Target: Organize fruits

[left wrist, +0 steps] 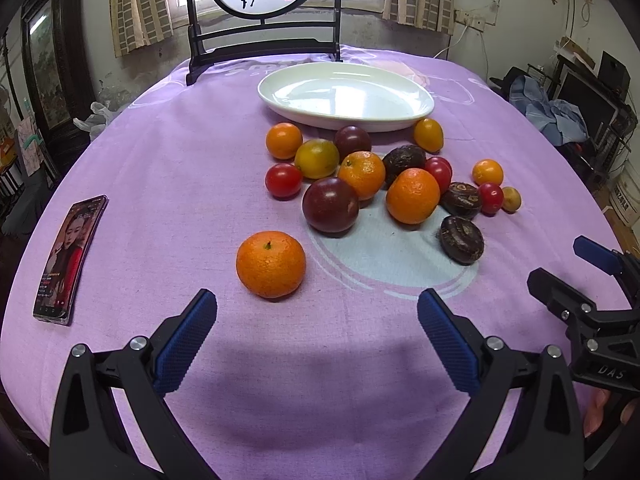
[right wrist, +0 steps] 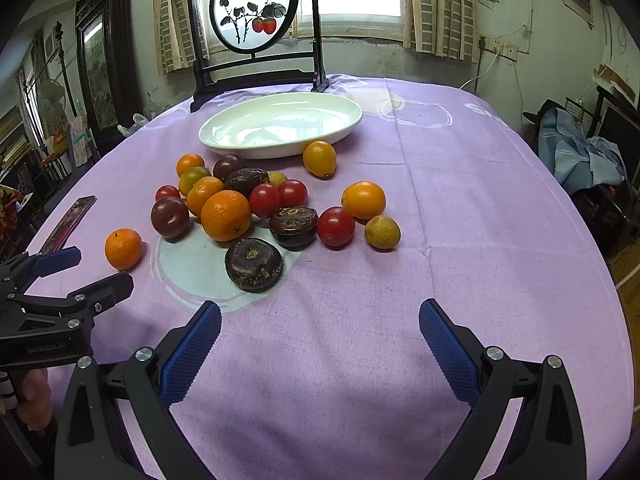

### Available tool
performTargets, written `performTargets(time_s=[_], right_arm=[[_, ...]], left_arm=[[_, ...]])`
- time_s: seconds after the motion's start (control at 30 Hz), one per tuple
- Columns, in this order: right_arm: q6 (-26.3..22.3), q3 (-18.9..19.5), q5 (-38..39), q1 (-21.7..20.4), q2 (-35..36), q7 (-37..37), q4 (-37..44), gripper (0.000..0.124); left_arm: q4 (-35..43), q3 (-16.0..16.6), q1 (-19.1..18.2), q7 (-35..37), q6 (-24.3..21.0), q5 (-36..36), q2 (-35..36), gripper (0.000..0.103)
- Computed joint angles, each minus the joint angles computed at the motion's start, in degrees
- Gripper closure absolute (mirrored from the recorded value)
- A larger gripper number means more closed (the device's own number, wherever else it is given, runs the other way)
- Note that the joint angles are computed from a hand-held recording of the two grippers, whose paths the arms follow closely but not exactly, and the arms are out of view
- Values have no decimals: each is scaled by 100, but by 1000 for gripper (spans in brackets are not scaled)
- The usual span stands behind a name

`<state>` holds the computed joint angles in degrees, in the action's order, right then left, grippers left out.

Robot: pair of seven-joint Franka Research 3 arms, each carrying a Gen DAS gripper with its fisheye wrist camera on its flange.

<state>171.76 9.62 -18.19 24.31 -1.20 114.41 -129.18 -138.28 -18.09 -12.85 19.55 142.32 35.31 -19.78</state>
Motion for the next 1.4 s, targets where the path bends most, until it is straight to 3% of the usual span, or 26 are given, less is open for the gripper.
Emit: performTargets(time_s=[0.37,0.63,0.77,0.83,0.87,0.9,1.1,1.23,1.3,1.4], right_arm=[[17,-4,343,47,21,-297,-48,24],[49,-17,1509,158,112,-1383,-46,24],[-74,-15,2290,202,172,-2076,57,24],[-199,-22,2510,210,213,-2243,135,24],[-255,-27,2566,213,232,-2284,170,24],[-322,-31,2603,217,256,-2318,212,24],[-800,48,3213,262,413,-3006,538,24],[-1093,32,2868,420,686,-2968,927,26],[-1259,-16,2596,499,839,-2774,1146,42],[-1508,-174,2001,667,1104,-2276,1520,52]], left_arm=[[-257,220,-3,329,171,-421,-86,5],[-453,394,146,825,382,-715,-63,5],[-313,445,259,1038,479,-809,151,27],[-209,391,342,1046,473,-661,248,41],[-174,381,360,1078,508,-593,287,55],[-196,449,316,1232,700,-659,302,61],[-215,445,276,1427,922,-810,322,62],[-303,443,301,1405,1045,-875,274,62],[-345,449,310,1418,1125,-903,260,62],[-397,450,323,1428,1203,-948,232,62]])
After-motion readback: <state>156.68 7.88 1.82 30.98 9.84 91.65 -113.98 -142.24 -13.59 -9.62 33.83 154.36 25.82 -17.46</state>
